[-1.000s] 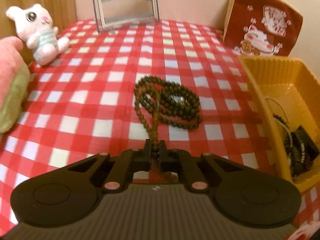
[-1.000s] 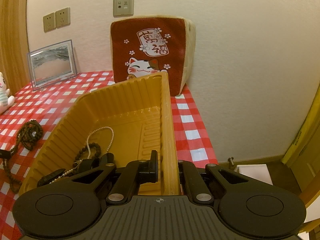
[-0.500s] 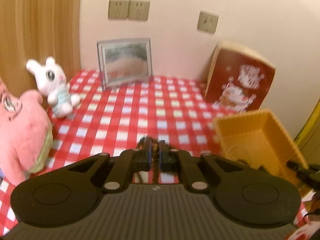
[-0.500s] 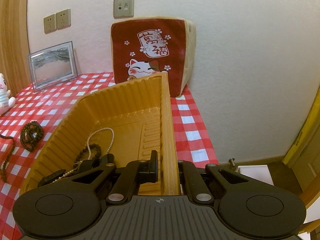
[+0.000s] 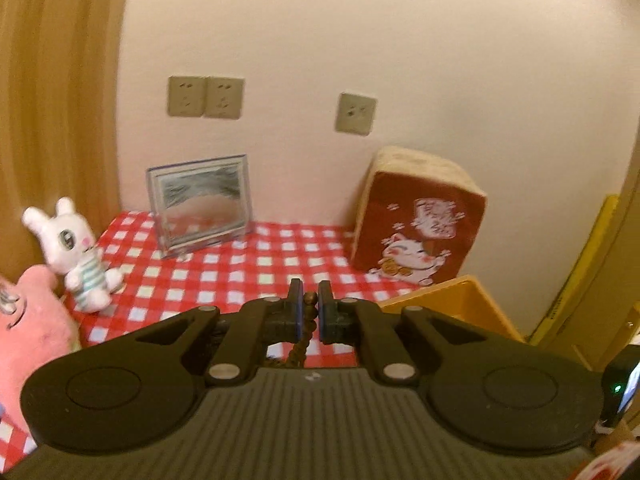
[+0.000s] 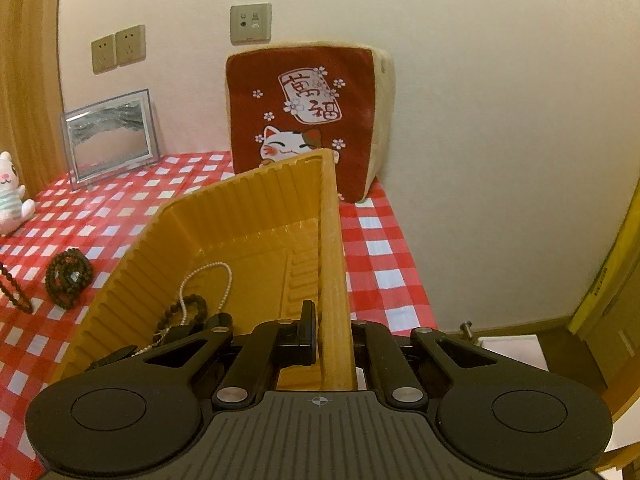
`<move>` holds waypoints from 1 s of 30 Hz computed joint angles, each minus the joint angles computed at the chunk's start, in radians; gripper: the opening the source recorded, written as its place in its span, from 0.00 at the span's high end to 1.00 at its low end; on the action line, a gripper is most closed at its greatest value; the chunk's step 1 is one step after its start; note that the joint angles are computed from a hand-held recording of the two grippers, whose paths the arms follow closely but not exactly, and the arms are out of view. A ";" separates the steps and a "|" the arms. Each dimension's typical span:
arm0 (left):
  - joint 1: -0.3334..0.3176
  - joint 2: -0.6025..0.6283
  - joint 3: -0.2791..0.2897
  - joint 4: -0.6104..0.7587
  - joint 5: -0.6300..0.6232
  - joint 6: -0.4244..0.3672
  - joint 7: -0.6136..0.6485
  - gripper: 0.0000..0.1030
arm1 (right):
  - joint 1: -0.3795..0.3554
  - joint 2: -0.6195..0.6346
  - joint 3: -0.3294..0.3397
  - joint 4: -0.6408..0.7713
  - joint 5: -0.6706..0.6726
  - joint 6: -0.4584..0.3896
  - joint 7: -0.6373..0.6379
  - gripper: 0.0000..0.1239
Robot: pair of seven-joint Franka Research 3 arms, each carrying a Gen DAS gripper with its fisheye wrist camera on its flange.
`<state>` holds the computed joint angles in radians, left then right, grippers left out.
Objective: Organize jewelry
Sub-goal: 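Carry the bead strand over the tray and lower it while the right tool holds the tray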
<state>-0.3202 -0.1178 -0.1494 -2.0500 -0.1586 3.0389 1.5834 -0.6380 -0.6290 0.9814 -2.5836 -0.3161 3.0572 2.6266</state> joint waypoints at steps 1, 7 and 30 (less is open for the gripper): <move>-0.018 0.005 0.008 0.009 -0.029 0.004 0.032 0.94 | -0.001 0.000 0.000 0.003 -0.001 -0.001 0.000 0.96; -0.111 0.058 0.017 0.101 -0.358 0.007 0.352 0.94 | -0.009 0.004 0.004 0.012 -0.004 0.001 0.001 0.96; 0.000 0.359 -0.209 0.359 -0.319 -0.223 0.266 0.94 | 0.000 0.001 -0.002 0.011 0.005 0.000 -0.006 0.96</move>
